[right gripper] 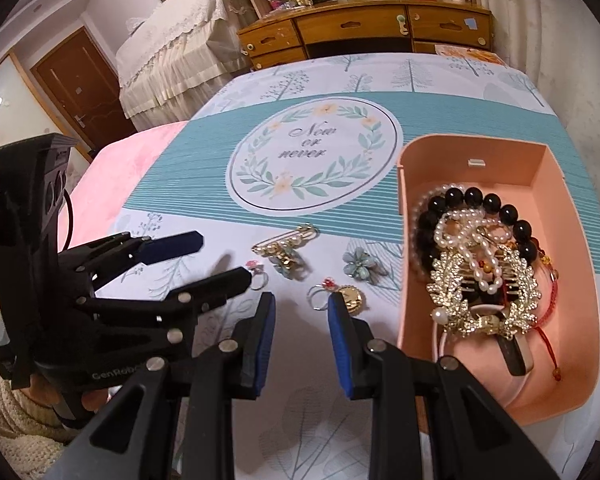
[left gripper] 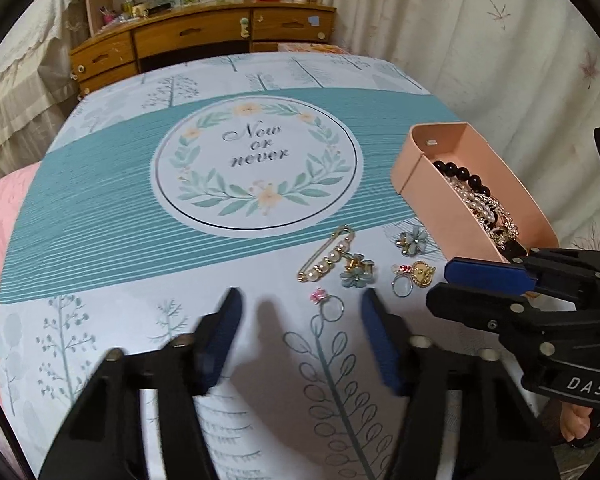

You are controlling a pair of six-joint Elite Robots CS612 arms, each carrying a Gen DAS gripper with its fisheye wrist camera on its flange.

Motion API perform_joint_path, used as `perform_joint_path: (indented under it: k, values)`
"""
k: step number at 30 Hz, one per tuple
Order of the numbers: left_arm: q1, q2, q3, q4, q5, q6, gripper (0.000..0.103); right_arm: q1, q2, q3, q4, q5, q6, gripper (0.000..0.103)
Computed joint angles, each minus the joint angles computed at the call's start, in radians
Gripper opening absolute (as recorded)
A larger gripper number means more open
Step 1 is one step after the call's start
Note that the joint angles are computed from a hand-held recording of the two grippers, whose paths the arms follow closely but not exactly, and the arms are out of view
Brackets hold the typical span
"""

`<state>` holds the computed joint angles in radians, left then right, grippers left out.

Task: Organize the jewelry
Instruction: 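Grasp the gold safety-pin brooch with the left tool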

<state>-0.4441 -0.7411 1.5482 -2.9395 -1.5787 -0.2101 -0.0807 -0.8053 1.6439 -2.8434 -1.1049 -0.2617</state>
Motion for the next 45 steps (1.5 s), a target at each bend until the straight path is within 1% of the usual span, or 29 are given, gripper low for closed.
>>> perform_joint_path:
  k: [1,3,5,8,9,13,14,17,19,23,27,31,33,34,35,36,39,40,42,44,45]
  values:
    - [0.001,0.002,-0.004,0.005,-0.009,0.002,0.041,-0.001,0.001,-0.001,0.0,0.004,0.0,0.027]
    - [0.004,0.007,-0.01,0.011,-0.024,0.008,0.04,0.0,0.002,-0.001,-0.006,-0.002,-0.003,0.027]
    - [0.004,0.009,-0.014,0.011,-0.022,0.023,0.039,0.002,0.004,-0.004,-0.004,-0.006,-0.009,0.027]
    - [0.006,0.014,-0.024,0.011,-0.03,0.063,0.036,0.007,0.009,-0.014,0.002,-0.012,-0.022,0.027]
    - [0.008,0.017,-0.032,0.02,-0.035,0.074,0.034,0.01,0.011,-0.017,0.0,-0.016,-0.029,0.027]
    - [0.015,0.024,-0.059,0.07,-0.059,0.118,0.034,0.024,0.022,-0.035,-0.003,-0.036,-0.061,0.027]
    - [0.016,0.025,-0.063,0.08,-0.063,0.127,0.034,0.031,0.027,-0.043,-0.004,-0.052,-0.07,0.03]
    - [0.019,0.021,-0.063,0.086,-0.063,0.145,0.032,0.043,0.037,-0.053,-0.037,-0.099,-0.075,0.031]
    - [0.021,0.017,-0.059,0.086,-0.064,0.151,0.032,0.047,0.042,-0.062,-0.04,-0.114,-0.073,0.031]
    - [0.027,0.008,-0.047,0.075,-0.064,0.153,0.032,0.05,0.037,-0.059,-0.047,-0.102,-0.096,0.031]
    - [0.034,0.002,-0.037,0.064,-0.067,0.154,0.032,0.064,0.039,-0.057,-0.055,-0.126,-0.155,0.031]
    - [0.039,0.001,-0.035,0.058,-0.066,0.147,0.032,0.076,0.055,-0.08,-0.031,-0.159,-0.169,0.031]
    - [0.041,-0.001,-0.031,0.054,-0.069,0.143,0.032,0.078,0.06,-0.091,-0.002,-0.164,-0.176,0.027]
    - [0.042,-0.002,-0.03,0.054,-0.069,0.142,0.032,0.078,0.062,-0.092,-0.004,-0.167,-0.174,0.024]
    - [0.042,-0.002,-0.03,0.054,-0.069,0.141,0.032,0.078,0.062,-0.09,-0.011,-0.167,-0.171,0.023]
    - [0.043,-0.003,-0.029,0.054,-0.068,0.141,0.032,0.074,0.059,-0.088,-0.007,-0.155,-0.162,0.023]
    - [0.043,-0.002,-0.031,0.059,-0.075,0.147,0.032,0.052,0.045,-0.07,-0.041,-0.084,-0.109,0.022]
    - [0.042,-0.001,-0.033,0.06,-0.077,0.149,0.032,0.039,0.038,-0.064,-0.052,-0.049,-0.077,0.022]
    - [0.04,0.003,-0.039,0.066,-0.089,0.16,0.032,0.021,0.031,-0.059,-0.07,-0.001,-0.026,0.022]
    - [0.037,0.009,-0.049,0.074,-0.099,0.172,0.032,0.005,0.022,-0.049,-0.097,0.022,0.015,0.022]
    - [0.034,0.012,-0.055,0.079,-0.102,0.179,0.032,0.002,0.019,-0.046,-0.109,0.022,0.026,0.022]
